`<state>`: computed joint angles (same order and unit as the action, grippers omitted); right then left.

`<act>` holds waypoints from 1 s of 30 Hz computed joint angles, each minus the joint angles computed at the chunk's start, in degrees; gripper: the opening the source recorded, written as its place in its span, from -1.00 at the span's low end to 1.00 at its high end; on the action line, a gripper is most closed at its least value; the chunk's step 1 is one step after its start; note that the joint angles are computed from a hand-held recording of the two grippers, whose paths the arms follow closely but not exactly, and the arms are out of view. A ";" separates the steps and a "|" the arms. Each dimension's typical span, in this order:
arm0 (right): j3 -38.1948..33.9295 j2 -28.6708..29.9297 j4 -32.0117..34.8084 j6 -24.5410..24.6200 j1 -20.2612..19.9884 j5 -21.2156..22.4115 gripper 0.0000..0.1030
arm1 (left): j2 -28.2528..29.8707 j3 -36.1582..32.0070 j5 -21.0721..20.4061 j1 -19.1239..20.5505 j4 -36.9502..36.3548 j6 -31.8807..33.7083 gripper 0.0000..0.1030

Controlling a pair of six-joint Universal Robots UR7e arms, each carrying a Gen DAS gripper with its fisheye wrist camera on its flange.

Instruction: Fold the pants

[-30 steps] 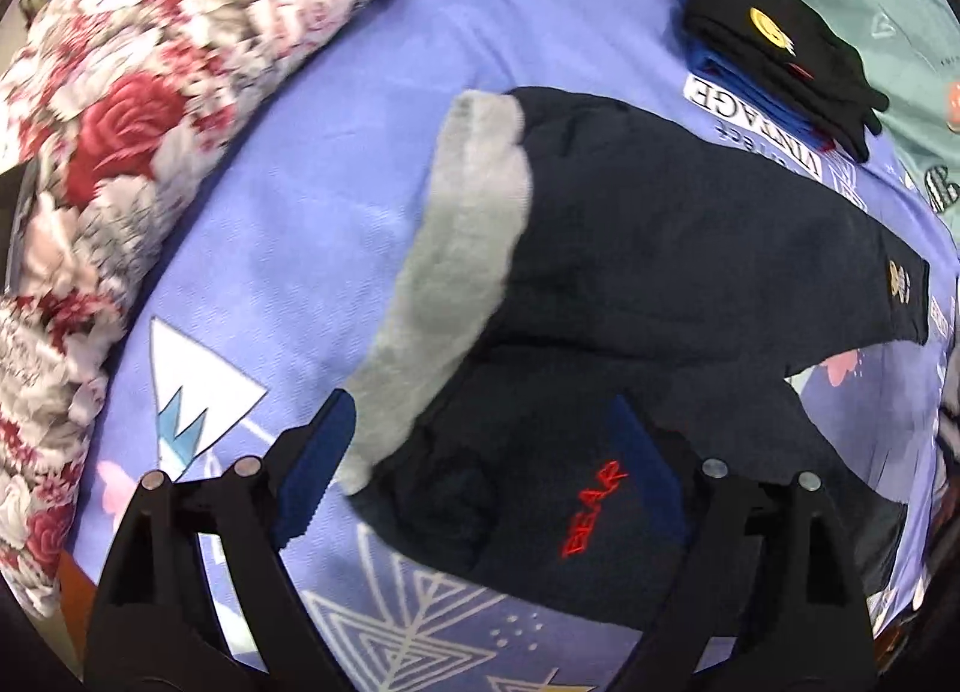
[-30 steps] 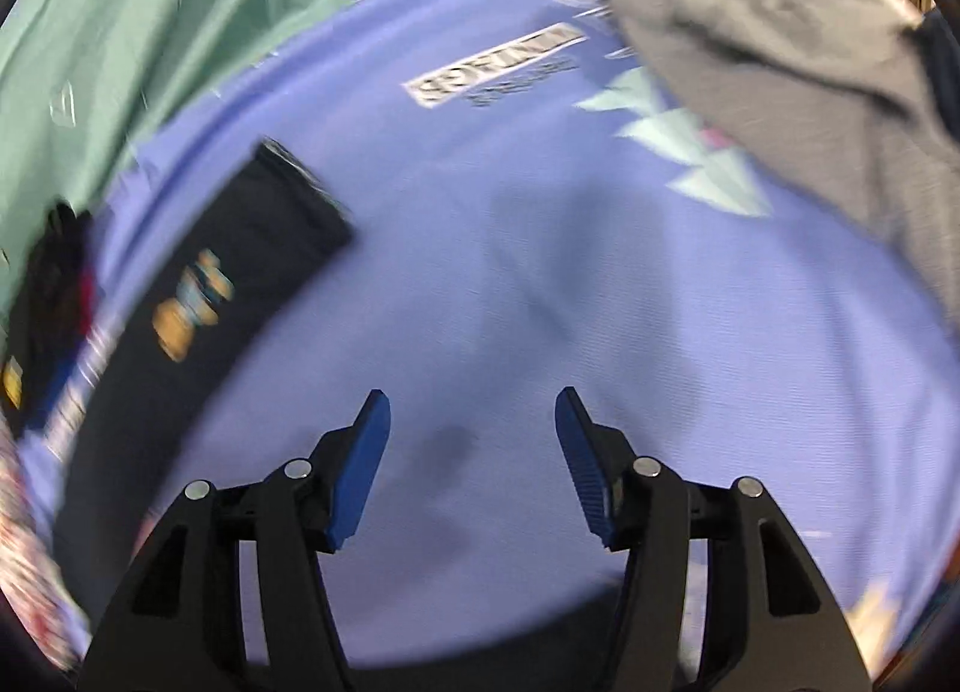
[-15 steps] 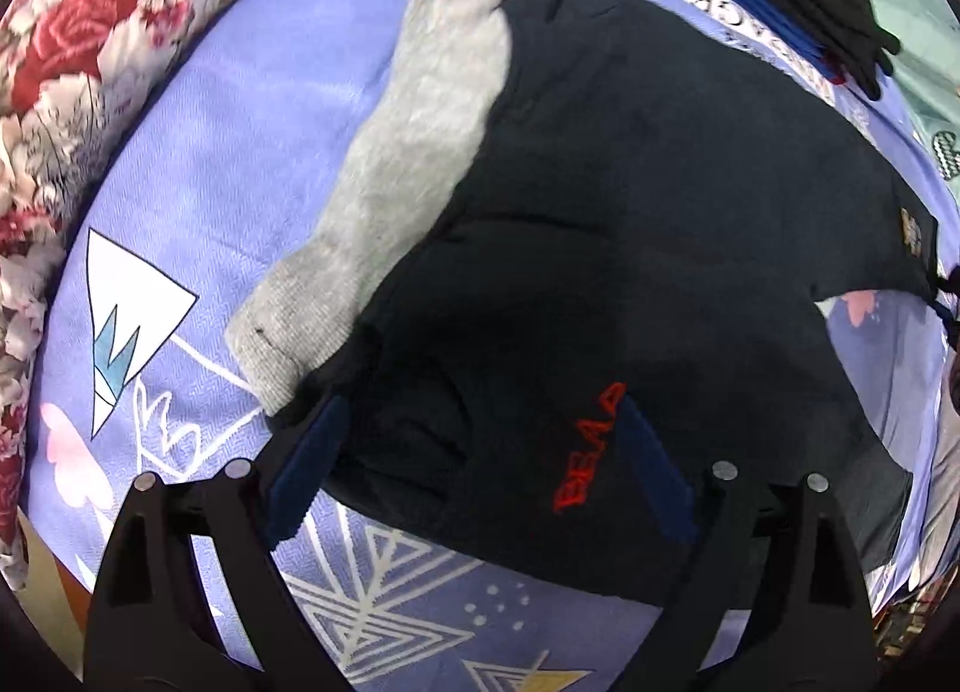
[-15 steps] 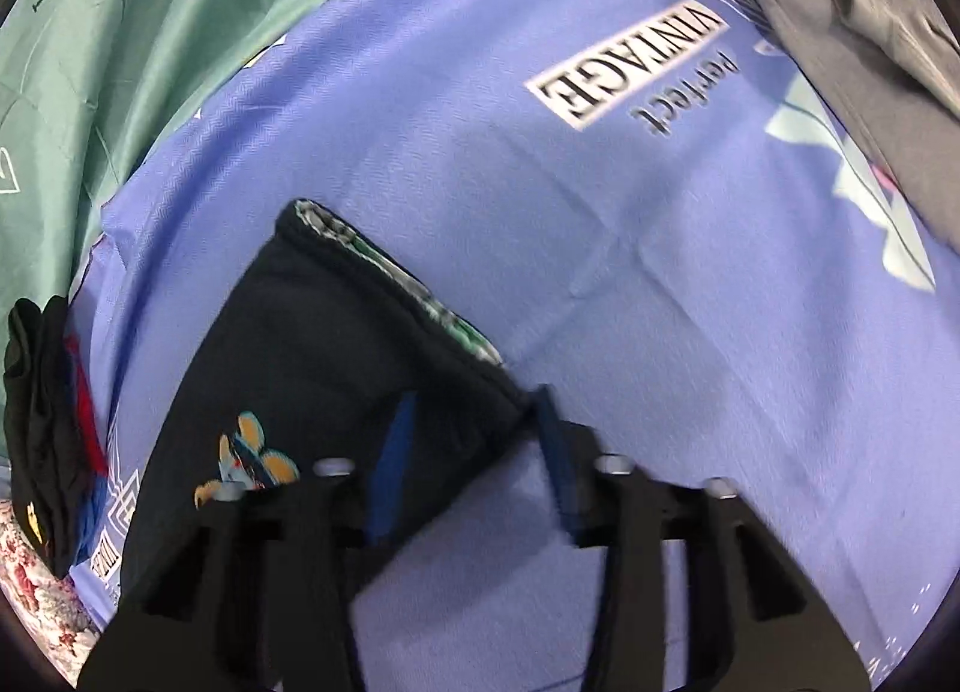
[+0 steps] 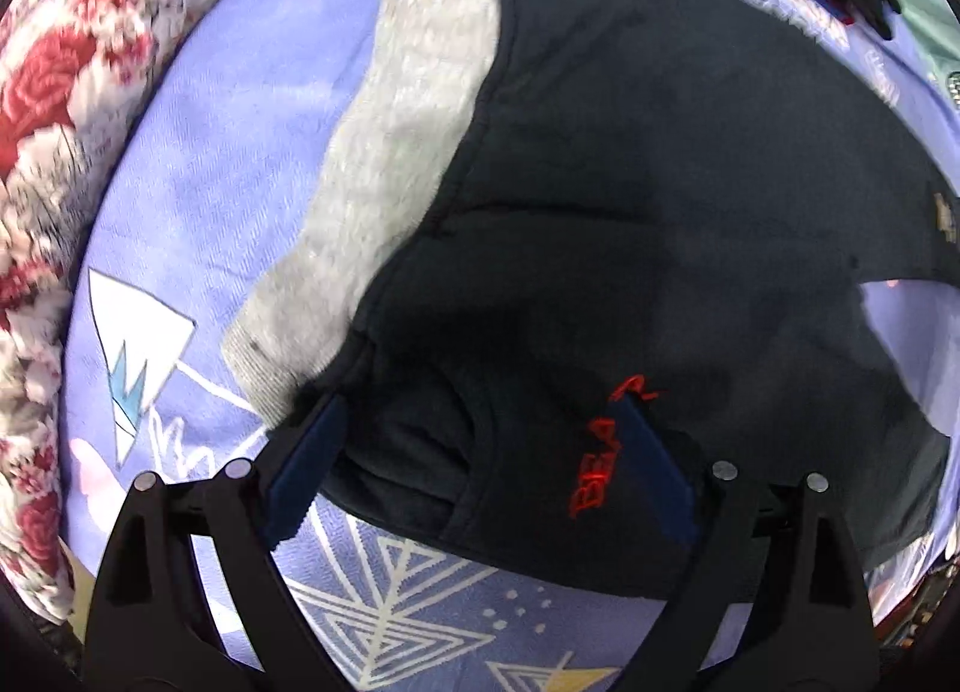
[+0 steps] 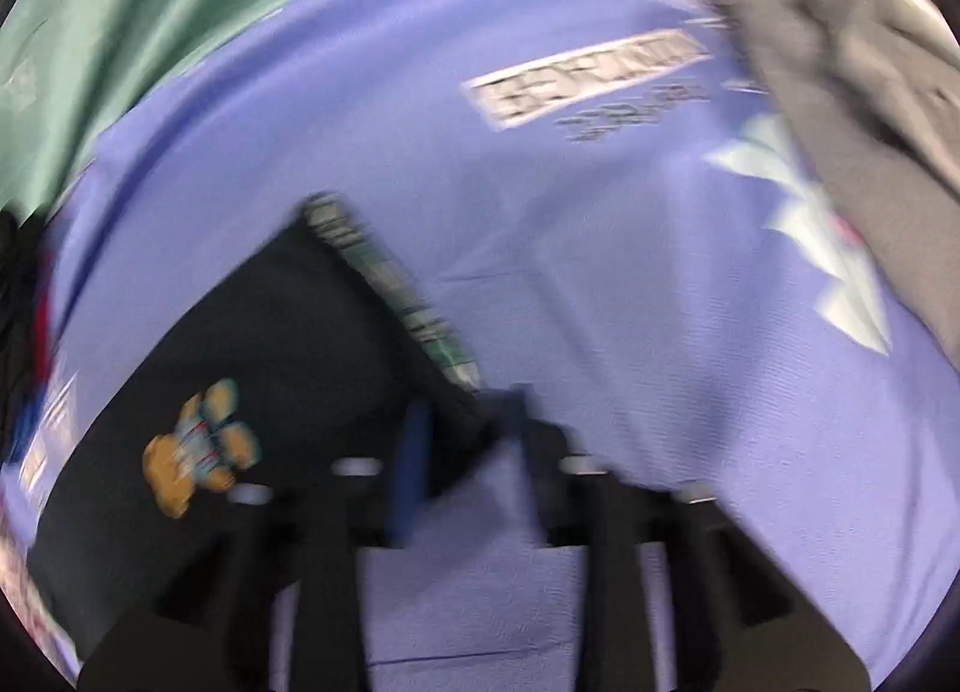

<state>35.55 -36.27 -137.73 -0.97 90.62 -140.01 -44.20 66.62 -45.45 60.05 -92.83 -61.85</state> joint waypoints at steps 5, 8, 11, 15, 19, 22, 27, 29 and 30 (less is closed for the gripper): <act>7.71 -2.04 -17.58 -7.71 3.06 -4.87 -0.01 | -1.62 0.14 8.50 -1.36 -6.35 5.07 0.78; 17.95 -6.75 -21.16 -9.87 4.66 -0.04 -0.01 | 0.10 -4.79 10.25 0.45 -6.10 7.85 0.77; 23.05 -9.17 -19.87 -7.37 5.64 3.72 -0.01 | 3.41 -12.19 10.66 2.44 -2.98 9.54 0.60; 29.45 -10.32 -23.78 -6.03 7.58 4.34 -0.01 | 7.71 -21.00 11.98 3.94 0.91 11.66 0.59; 34.42 -12.46 -23.12 -2.18 7.71 6.05 -0.01 | 12.25 -29.60 11.27 5.98 5.67 14.25 0.58; 36.56 -13.31 -22.85 -1.14 7.97 4.83 -0.01 | 14.39 -33.26 7.69 7.21 3.70 20.11 -0.24; 37.47 -13.84 -22.52 3.07 7.44 5.69 -0.01 | 17.39 -38.89 12.03 6.51 10.93 21.75 -0.80; 36.79 -13.50 -22.56 4.11 6.96 8.56 -0.01 | 15.58 -36.86 12.22 6.34 8.04 21.38 -0.80; 35.82 -12.93 -22.17 4.48 6.65 10.46 -0.05 | 15.07 -36.46 11.63 6.64 7.15 21.22 -0.82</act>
<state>71.37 -49.20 -159.90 3.52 97.27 -129.54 -29.13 30.15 -33.83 66.69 -85.67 -40.63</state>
